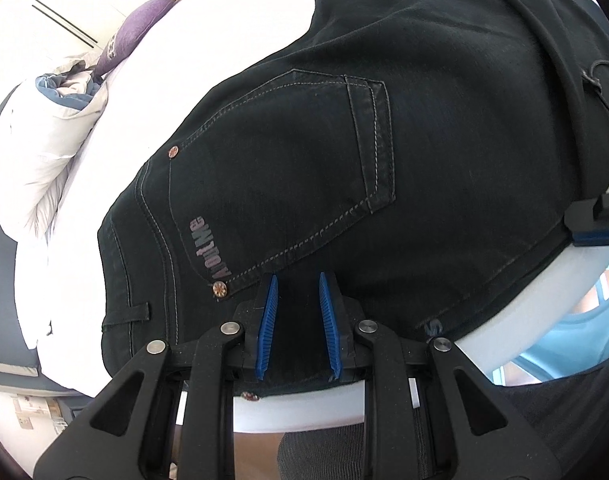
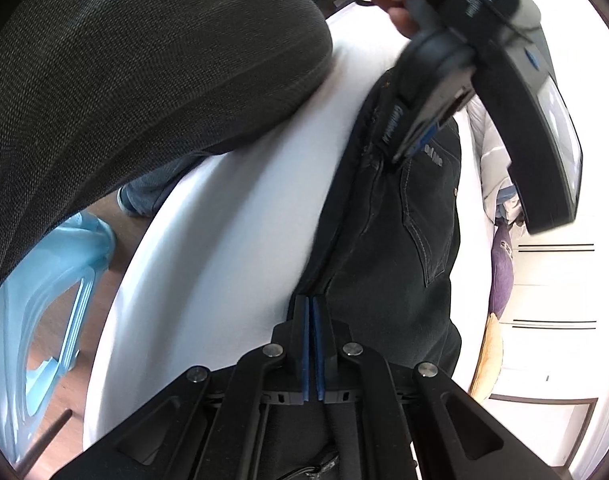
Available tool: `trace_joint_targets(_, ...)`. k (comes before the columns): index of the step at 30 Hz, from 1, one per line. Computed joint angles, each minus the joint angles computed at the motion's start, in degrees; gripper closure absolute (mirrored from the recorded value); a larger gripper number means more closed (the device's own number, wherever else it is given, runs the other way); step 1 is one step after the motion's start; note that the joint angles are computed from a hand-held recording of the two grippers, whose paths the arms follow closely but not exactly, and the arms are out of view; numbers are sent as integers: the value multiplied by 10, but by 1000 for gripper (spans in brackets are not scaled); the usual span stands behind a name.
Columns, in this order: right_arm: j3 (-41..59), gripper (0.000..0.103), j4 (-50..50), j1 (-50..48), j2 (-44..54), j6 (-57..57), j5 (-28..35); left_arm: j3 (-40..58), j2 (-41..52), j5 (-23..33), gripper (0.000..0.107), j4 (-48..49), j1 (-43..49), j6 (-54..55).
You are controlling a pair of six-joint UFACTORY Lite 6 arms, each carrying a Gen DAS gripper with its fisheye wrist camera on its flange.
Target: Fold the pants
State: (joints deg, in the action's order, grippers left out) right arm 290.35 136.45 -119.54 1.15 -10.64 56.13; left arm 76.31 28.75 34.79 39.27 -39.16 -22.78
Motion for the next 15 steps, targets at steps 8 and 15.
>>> trace_joint_targets(8,2,101,52,7,41,-9,26,-57,-41,-13,86,17,-3,-27)
trace_joint_targets(15,18,103,47,28,91,62,43,-86,-83,-13,86,36,-7,-55)
